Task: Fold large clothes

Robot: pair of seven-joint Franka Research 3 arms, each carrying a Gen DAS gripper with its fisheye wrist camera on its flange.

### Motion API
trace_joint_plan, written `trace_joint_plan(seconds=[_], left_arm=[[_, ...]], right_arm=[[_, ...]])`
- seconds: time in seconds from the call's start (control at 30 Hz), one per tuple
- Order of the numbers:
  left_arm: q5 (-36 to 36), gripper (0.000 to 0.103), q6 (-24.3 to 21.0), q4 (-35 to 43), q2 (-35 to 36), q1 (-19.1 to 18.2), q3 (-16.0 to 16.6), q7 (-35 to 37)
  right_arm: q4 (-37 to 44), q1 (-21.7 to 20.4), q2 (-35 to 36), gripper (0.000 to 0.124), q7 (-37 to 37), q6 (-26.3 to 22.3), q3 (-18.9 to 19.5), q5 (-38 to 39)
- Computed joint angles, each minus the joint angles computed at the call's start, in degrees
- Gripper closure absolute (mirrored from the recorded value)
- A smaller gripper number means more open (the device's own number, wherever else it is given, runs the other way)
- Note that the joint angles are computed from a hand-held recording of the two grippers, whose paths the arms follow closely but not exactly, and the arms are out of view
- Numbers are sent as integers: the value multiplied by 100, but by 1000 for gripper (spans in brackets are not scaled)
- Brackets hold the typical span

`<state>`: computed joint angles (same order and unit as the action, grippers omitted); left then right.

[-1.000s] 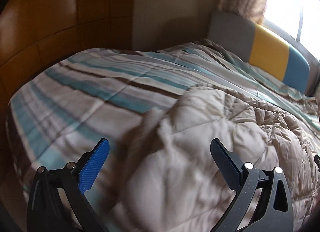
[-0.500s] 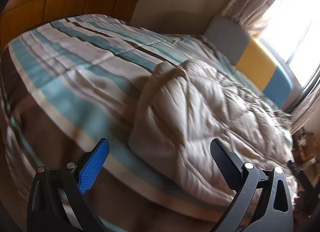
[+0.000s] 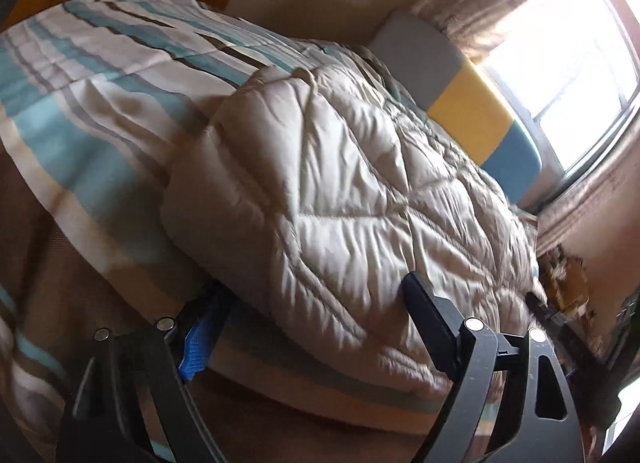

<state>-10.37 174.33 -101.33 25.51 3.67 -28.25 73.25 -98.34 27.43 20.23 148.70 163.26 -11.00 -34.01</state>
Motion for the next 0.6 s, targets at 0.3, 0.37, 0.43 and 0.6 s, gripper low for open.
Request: trace_joint_plan(seconds=[0.3,0.37,0.43,0.6], left_arm=[[412,18,535,331,404,-254,220,-553],[505,21,718,452,528,-380,332,-816],[450,35,905,540,655,-348,262,-1150],[343,66,1189,498,713,-143,45,-1871]], right_arm=[[349,116,505,104,-422,-382,-49,133],[294,192,501,104,-293,-288,-145,33],[271,237,497,104,-211,-258,-198,-41],[93,278,377,104,-54,-177,-245,-154]])
